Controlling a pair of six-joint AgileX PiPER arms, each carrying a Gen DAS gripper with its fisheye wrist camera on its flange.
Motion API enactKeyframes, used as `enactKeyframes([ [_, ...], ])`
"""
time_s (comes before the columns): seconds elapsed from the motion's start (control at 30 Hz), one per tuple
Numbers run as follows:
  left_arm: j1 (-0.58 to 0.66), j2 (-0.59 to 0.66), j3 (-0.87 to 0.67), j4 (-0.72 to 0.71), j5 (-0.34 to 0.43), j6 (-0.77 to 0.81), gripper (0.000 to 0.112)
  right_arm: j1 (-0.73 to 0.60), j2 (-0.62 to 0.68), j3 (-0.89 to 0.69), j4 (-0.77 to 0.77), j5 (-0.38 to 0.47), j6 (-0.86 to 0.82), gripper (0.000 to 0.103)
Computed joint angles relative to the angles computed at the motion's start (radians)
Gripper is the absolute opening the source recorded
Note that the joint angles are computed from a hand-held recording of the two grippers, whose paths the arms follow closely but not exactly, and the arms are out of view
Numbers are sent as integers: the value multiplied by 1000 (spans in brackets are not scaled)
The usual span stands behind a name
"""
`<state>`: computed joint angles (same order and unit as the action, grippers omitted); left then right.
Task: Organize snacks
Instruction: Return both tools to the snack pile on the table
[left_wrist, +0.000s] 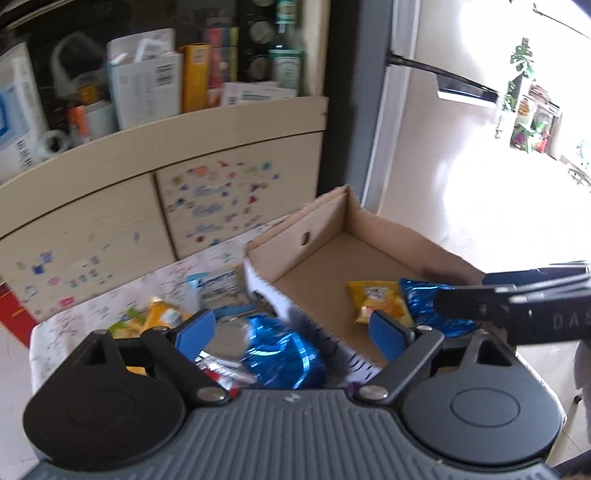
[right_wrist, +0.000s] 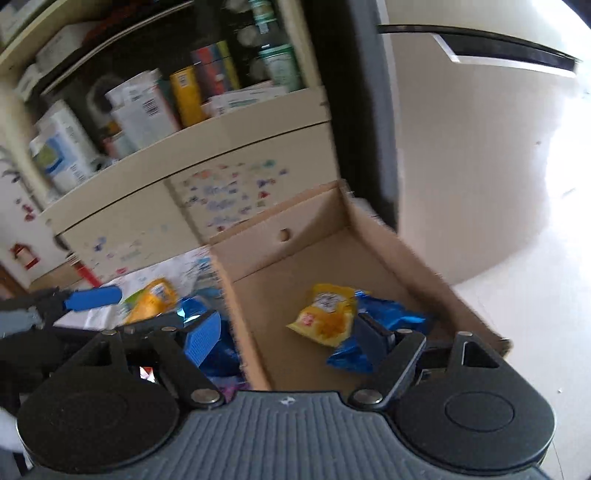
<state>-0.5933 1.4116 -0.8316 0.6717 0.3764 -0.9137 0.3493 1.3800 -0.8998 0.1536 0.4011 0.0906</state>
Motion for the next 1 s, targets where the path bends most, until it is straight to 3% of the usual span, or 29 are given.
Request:
enactKeyframes([
  [0.2, 35, -83, 64, -74, 37, 112, 92, 58, 4, 10, 63, 7, -117, 84],
  [0.5, 118, -179, 175, -168, 73, 282, 92, 86, 69, 19, 408, 97, -449, 84],
  [1.0, 308, -179, 327, -408, 44, 563, 92, 224, 167, 18, 133, 75, -197, 84],
])
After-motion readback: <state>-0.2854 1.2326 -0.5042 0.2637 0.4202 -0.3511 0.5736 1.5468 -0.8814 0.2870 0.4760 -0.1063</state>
